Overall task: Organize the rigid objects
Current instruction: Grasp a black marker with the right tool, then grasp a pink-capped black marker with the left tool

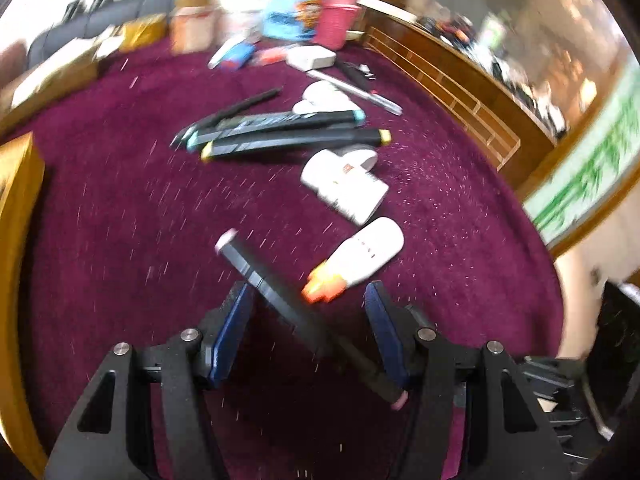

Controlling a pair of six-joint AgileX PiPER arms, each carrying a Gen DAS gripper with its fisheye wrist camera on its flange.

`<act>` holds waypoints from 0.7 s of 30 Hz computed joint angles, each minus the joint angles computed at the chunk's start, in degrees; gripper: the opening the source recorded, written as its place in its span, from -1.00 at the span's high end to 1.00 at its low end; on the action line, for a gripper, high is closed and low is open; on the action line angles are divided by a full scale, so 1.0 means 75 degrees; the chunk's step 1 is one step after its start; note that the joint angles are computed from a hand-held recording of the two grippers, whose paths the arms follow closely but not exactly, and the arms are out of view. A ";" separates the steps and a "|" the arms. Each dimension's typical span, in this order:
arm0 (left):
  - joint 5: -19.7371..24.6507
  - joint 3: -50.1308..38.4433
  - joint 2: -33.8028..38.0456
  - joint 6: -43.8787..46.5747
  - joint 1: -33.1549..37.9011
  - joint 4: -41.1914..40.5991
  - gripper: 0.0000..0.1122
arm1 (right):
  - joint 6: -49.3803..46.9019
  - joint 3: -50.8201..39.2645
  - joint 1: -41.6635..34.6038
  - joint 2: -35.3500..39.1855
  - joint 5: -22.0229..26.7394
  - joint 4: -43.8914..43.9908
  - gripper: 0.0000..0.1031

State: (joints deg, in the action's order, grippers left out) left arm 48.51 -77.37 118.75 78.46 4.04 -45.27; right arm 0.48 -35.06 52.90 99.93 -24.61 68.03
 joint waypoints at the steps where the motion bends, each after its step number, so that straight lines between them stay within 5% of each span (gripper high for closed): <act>1: -0.0298 0.0119 -0.0064 0.0242 -0.0174 -0.0024 -0.03 | -0.0107 -0.0043 -0.0050 0.0046 -0.0005 0.0121 0.72; 5: -0.2033 0.0646 -0.0264 0.0247 -0.0776 0.0259 -0.22 | -0.0064 -0.0110 -0.0132 0.0055 0.0063 0.0101 0.72; 7: -0.2417 0.0889 -0.0213 0.0363 -0.0814 0.0383 -0.25 | -0.0133 -0.0160 -0.0156 0.0077 0.0080 0.0179 0.72; 12: -0.1963 0.1016 -0.0271 0.1456 0.0001 -0.0225 -0.27 | -0.1384 -0.0430 -0.0169 0.0150 0.0135 0.1142 0.70; 16: -0.2383 0.1210 -0.0390 0.2166 0.0452 -0.0546 -0.27 | -0.2446 -0.0788 -0.0241 0.0263 0.0228 0.1886 0.53; 21: -0.1580 0.0934 -0.0374 0.1972 0.1200 -0.0568 -0.26 | -0.3470 -0.1156 -0.0276 0.0404 0.0225 0.2765 0.40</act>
State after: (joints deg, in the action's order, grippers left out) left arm 36.67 -70.37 115.94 93.25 13.04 -49.54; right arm -25.54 -43.73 50.83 102.96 -22.93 88.77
